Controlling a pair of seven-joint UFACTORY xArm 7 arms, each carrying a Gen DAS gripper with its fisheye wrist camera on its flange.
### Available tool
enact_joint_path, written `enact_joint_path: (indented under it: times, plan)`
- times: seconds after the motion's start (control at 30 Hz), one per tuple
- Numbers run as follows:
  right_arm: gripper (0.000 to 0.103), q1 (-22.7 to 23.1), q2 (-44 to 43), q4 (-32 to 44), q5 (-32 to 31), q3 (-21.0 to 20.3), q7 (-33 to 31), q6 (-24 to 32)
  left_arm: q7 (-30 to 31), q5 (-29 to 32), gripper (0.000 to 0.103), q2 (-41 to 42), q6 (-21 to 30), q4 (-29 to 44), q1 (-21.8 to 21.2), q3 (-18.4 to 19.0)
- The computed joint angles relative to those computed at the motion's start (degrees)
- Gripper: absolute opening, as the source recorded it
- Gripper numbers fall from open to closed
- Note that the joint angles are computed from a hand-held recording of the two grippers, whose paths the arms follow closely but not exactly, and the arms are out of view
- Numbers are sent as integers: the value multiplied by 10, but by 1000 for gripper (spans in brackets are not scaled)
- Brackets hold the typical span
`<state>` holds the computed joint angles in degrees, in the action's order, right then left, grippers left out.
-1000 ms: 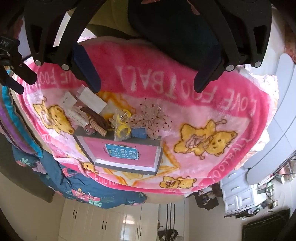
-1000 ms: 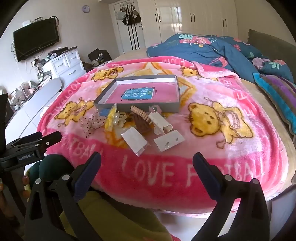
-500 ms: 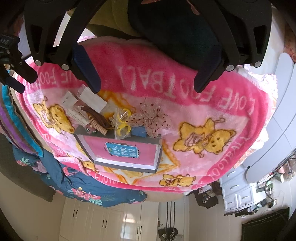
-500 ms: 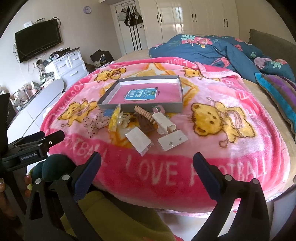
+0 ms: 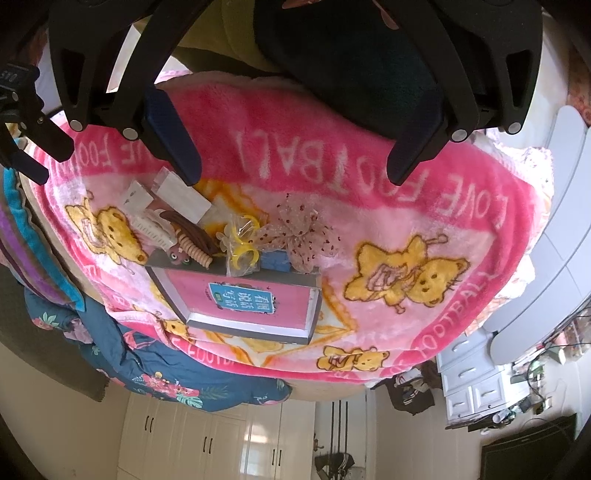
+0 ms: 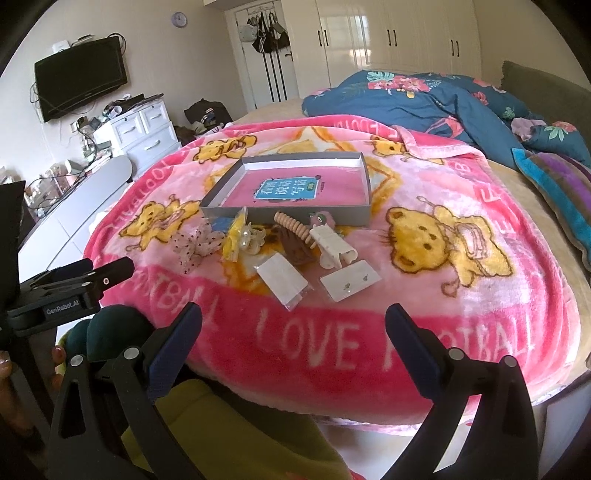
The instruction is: Organize jewelry
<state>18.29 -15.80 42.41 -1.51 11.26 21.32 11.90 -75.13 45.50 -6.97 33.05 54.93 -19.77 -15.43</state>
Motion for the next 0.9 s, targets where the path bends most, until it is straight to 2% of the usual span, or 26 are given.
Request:
enact_joint_path:
  times: [0.67,0.9]
  plan:
    - [99,4,4,2,2,-2,-3,-2,3,-5,94,-3,8,4,-1,-2]
    - [99,19,22,15,23,-13,-32,-7,8,-10,94,-11,14,2,1,-1]
